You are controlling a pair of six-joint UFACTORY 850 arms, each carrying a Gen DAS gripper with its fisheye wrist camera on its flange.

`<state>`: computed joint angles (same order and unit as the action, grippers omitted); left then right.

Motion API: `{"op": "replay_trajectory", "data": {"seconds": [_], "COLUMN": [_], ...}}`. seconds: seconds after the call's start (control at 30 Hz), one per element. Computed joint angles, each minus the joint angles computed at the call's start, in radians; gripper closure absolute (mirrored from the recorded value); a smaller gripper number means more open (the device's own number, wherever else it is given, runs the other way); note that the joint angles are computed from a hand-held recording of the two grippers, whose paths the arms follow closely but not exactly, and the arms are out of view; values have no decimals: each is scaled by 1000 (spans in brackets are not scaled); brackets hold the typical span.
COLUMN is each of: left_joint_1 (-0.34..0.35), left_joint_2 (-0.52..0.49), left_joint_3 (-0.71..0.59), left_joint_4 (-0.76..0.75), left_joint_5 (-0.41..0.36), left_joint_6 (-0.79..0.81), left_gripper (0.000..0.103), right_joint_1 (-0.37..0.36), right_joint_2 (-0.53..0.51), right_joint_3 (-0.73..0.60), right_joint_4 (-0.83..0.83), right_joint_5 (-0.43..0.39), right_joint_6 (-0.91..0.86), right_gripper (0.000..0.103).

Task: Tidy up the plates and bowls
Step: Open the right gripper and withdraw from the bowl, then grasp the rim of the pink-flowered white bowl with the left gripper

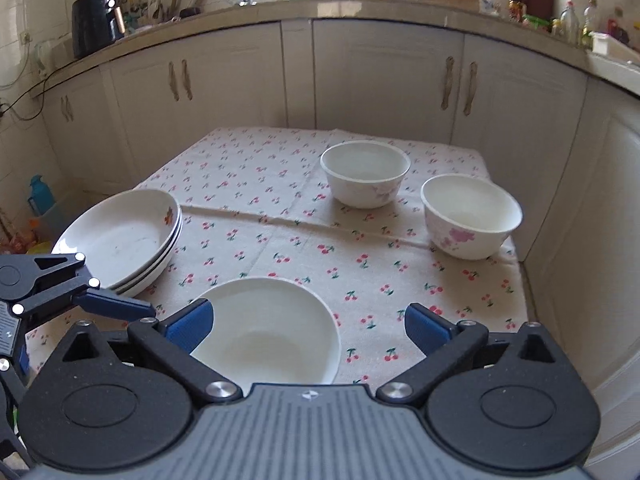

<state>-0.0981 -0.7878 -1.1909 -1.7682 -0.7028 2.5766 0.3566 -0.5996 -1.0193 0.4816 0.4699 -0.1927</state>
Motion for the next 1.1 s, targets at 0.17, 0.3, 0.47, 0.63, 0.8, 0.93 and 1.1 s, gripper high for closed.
{"op": "replay_trajectory", "data": {"seconds": [0.17, 0.3, 0.47, 0.63, 0.8, 0.93, 1.1], "left_joint_1": [4, 3, -14, -45, -80, -109, -145], "left_joint_2": [5, 0, -33, -78, -143, -209, -323], "left_joint_3": [-23, -61, -151, -271, -420, -546, -756], "left_joint_4": [60, 103, 151, 253, 384, 495, 665], "left_joint_5": [8, 10, 43, 71, 73, 73, 37], "left_joint_6": [-57, -103, -206, -330, -522, -659, -857], "left_gripper": [6, 6, 6, 6, 6, 6, 6], "right_joint_1": [3, 14, 15, 1, -26, -48, -72], "right_joint_2": [8, -8, -45, -72, -99, -117, -136], "right_joint_3": [37, 21, -5, -37, -78, -101, -129], "right_joint_4": [25, 242, 417, 432, 431, 425, 424], "right_joint_5": [110, 150, 211, 232, 224, 208, 195], "right_joint_6": [100, -150, -319, -366, -383, -385, -414], "right_gripper": [0, 0, 0, 0, 0, 0, 0]}}
